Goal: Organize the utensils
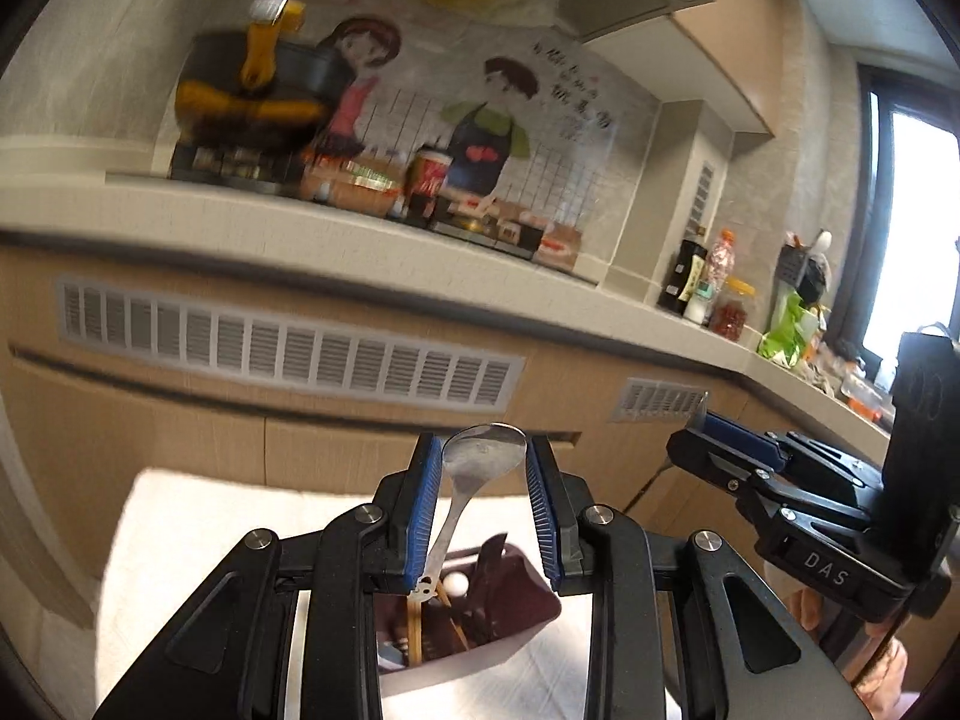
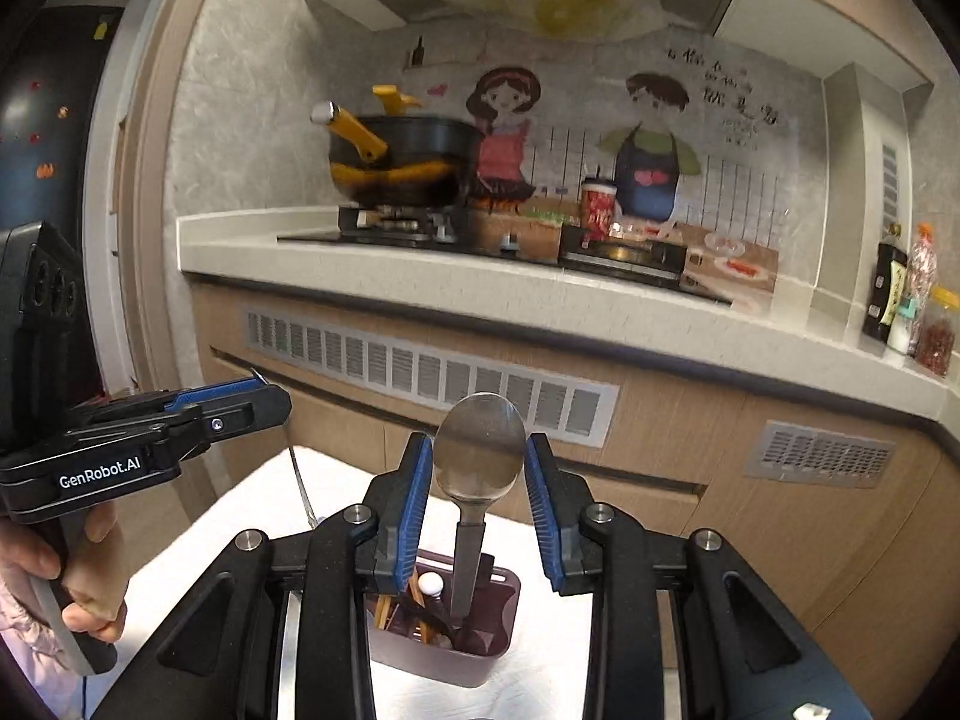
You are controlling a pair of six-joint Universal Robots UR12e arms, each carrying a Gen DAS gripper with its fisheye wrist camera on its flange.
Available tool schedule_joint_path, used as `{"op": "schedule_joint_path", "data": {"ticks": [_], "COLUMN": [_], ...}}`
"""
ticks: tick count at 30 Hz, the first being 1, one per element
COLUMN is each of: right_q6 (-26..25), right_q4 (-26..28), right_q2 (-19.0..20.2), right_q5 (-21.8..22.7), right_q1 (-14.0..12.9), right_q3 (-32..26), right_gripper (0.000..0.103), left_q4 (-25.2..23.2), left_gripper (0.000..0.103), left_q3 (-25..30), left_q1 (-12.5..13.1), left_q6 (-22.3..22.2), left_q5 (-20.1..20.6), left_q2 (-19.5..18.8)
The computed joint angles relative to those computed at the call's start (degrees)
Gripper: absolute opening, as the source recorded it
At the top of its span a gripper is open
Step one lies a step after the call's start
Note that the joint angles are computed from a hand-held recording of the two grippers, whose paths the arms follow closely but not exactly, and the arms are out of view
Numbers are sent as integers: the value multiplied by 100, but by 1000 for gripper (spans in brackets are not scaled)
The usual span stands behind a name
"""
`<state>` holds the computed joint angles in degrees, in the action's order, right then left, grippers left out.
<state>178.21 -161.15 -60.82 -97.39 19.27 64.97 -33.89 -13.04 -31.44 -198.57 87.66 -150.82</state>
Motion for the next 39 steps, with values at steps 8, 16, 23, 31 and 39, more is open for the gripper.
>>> {"op": "schedule_joint_path", "data": {"ticks": [8, 16, 23, 31, 39], "right_q6": [231, 955, 1595, 1678, 1654], "right_q4": [705, 403, -17, -61, -280], "right_q2": [295, -63, -711, -1088, -1212], "right_q5": [508, 499, -16, -1121, -1633], "right_q1": [-133, -138, 52, 467, 617], "right_q3": [-250, 490, 1703, 2461, 2734], "right_gripper": [78, 90, 91, 96, 102], "left_q4": [-646, -35, 604, 761, 1068], "left_gripper": [60, 72, 85, 97, 102], "left_q3": [528, -1527, -3717, -4689, -4852], "left_q1": [117, -35, -315, -729, -924], "left_q6": [-613, -575, -440, -75, 18], "left_q5": [-349, 293, 1033, 2231, 2736], "left_q2": [-412, 615, 1724, 2166, 2186]}}
